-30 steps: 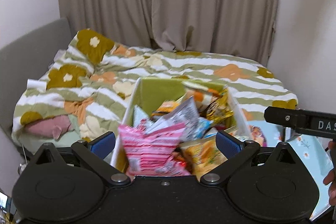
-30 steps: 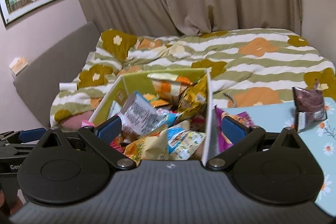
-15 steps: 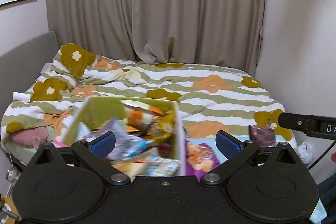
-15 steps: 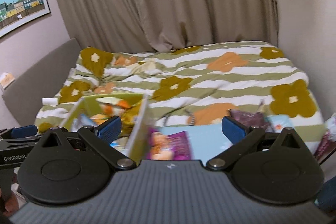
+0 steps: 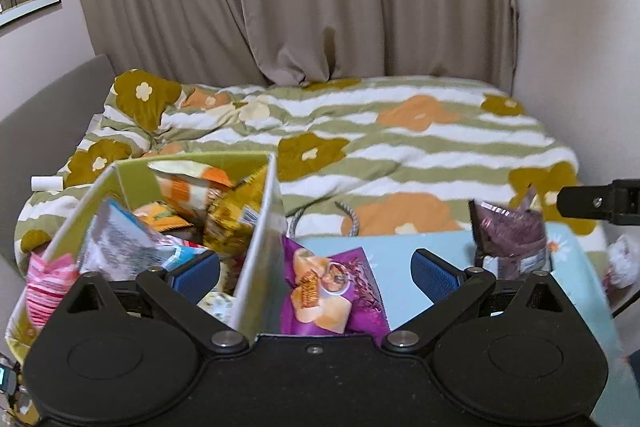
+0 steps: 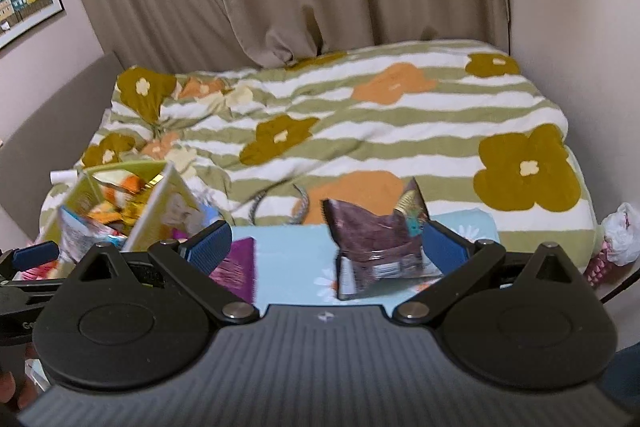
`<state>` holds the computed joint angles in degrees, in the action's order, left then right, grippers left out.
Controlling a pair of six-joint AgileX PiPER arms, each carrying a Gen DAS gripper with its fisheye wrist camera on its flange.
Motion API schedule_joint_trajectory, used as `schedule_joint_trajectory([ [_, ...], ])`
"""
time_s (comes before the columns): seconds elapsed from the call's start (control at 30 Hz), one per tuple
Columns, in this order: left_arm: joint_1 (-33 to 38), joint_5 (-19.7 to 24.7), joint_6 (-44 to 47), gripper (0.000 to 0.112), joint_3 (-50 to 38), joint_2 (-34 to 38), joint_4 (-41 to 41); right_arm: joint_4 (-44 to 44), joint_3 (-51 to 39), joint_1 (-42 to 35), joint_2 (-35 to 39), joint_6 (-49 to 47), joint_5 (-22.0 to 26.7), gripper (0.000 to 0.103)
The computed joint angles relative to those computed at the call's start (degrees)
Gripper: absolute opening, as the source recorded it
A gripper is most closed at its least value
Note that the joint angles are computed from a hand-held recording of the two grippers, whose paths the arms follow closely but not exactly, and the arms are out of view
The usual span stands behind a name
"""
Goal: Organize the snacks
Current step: 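Move both tools back from the box toward the remaining bags, then grasp the purple chip bag with left tool while right tool grasps brown bag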
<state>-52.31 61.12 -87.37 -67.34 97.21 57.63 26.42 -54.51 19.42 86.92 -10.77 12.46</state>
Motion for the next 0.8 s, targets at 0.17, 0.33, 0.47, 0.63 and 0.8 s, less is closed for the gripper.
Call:
schedule_joint_trajectory([
  [0.17, 1.91, 1.59, 2.74, 0.103, -7.20, 11.18, -0.27, 19.31, -3.28, -4.74, 7.70, -23.65, 1.95, 0.103],
  [0.33, 4.19, 4.55, 8.12, 0.103, -15.30, 21.61, -1.90, 27.65, -8.23, -7.40, 15.49, -34.57, 4.89, 0.103],
  [0.47, 5.86, 4.85, 10.64, 0.103, -19.10, 26.52, -3.03, 29.52, -11.98, -8.30, 20.36, -37.46, 6.62, 0.103],
  [0.63, 7.93, 5.18, 14.36, 0.103, -23.85, 31.01, -6.28, 31.83, -15.11, -9.23, 24.56, -40.82, 8.42, 0.103],
  [0.8, 8.92, 5.69, 16.33, 0.102, -26.12, 33.21, -8.59, 31.50, -18.00, -9.66, 27.72, -41.18, 9.97, 0.103],
])
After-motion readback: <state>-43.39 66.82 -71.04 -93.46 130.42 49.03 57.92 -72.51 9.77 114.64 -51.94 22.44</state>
